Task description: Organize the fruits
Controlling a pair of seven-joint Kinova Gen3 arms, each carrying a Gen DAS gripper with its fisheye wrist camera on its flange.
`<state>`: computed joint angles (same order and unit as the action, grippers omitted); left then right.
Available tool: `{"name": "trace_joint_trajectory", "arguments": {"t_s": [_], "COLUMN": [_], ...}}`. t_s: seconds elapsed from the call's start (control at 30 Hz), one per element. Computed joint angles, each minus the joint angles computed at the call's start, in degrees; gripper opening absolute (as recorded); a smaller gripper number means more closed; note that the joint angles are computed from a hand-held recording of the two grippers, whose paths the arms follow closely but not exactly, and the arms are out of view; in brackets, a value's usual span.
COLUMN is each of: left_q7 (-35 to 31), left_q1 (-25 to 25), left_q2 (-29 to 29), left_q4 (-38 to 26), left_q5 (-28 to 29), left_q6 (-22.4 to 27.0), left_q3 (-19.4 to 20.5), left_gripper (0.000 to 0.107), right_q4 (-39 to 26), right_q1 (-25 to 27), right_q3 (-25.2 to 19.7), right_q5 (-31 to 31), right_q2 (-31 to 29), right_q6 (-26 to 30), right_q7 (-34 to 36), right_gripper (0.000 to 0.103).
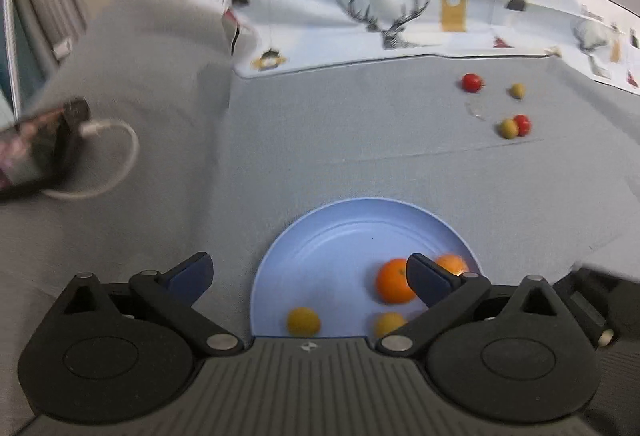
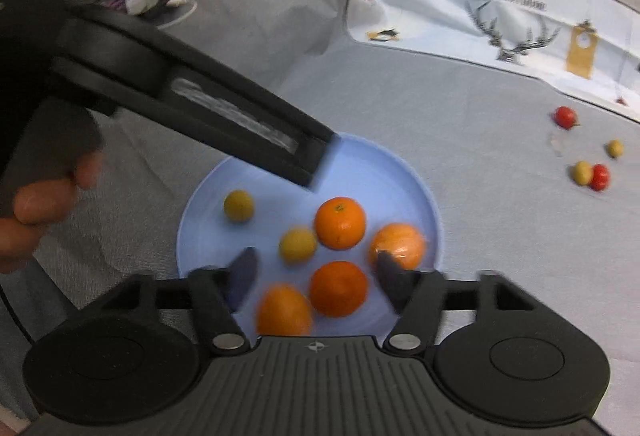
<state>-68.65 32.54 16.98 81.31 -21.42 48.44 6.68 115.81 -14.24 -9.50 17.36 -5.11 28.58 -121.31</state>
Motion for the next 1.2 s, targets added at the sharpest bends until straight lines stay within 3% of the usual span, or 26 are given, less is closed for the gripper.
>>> {"name": "trace_joint_trajectory", "arguments": {"t_s": [0.23, 0.4, 0.83, 1.2], "left_q7": [3.91, 10.06, 17.08, 20.36], "left_q1": [0.93, 1.43, -0.09, -2.91], "left_q2": [-7.57, -13.04, -21.77, -26.81], "left_q4": [4.83, 8.19, 13.49, 15.94], "left_q5": [-0.54, -2.94, -7.62, -10.62], "left_q6": [6.78, 11.59, 11.68, 11.31], "left_q3": [1.73, 5.19, 14.16, 19.51], "left_gripper": [0.103, 0.103, 0.103, 0.103], "right_q4": [-0.49, -0.32, 0.43, -0.16], "right_q1": [0.23, 2.17, 9.52, 15.11], "right_q3": [-4.06, -10.06, -22.82, -26.28], "right_q5": [-0.99, 2.50, 5.04, 0.48], "right_q2": [-8.45, -14.04, -27.00, -32.53], "right_q6": [10.80, 14.78, 20.07, 19.54], "right_q7": [-4.82, -9.78, -15.22, -10.99], "right_gripper": [0.093, 0.097, 0.100, 0.100]}}
